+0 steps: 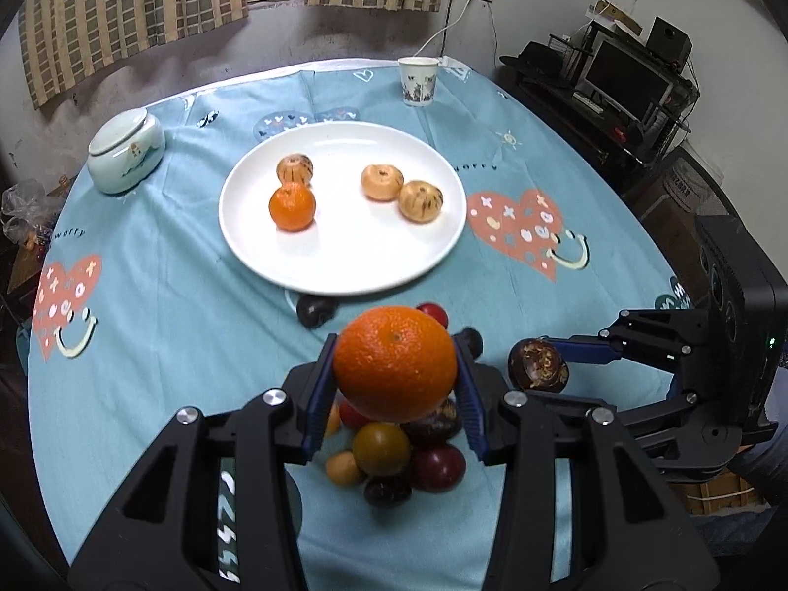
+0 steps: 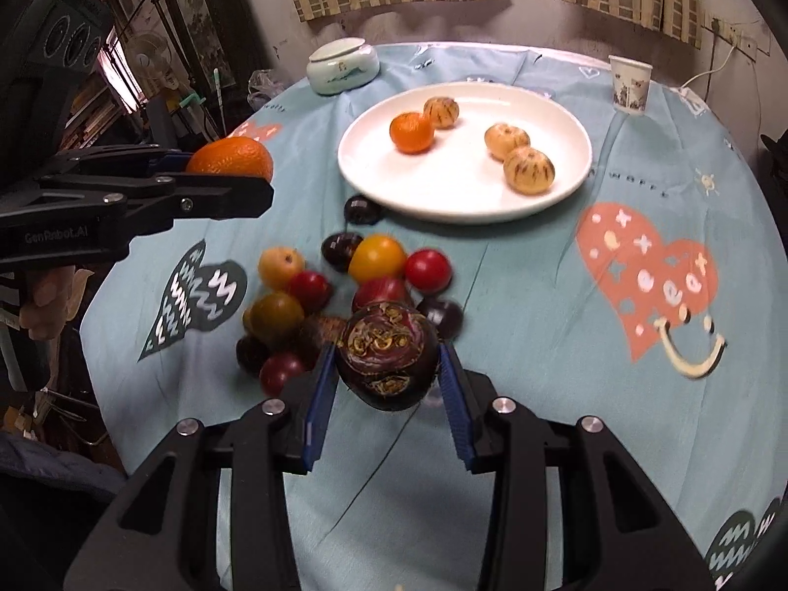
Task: Organize fruits
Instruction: 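Place the orange and dark plum on the white plate, open both tools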
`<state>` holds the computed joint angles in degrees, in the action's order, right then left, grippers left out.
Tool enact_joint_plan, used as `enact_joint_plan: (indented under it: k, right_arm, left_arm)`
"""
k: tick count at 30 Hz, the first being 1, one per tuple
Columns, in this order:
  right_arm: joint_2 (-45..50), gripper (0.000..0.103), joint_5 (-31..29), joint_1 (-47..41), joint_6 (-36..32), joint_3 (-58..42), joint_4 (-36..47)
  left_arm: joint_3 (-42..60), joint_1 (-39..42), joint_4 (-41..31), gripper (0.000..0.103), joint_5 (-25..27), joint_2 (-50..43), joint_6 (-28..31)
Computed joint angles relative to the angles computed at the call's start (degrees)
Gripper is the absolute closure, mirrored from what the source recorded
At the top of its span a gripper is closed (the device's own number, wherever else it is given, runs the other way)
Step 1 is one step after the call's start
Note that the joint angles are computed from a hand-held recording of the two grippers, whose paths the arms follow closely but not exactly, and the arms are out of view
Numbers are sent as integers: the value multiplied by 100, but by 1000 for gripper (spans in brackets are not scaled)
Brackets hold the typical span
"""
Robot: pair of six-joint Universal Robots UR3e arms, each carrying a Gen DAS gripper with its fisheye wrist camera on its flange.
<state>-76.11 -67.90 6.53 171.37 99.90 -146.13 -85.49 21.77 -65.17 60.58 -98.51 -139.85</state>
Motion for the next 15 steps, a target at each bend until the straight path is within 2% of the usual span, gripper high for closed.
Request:
enact_joint_plan:
  k: [9, 15]
  right_arm:
    - [826, 62, 29, -230, 69, -1620, 192]
    - [1617, 62, 28, -274, 196, -2765, 456]
  left_arm:
    - [1895, -280, -27, 58, -25, -1275, -611]
    - [3421, -606, -414, 58, 174, -2405, -975]
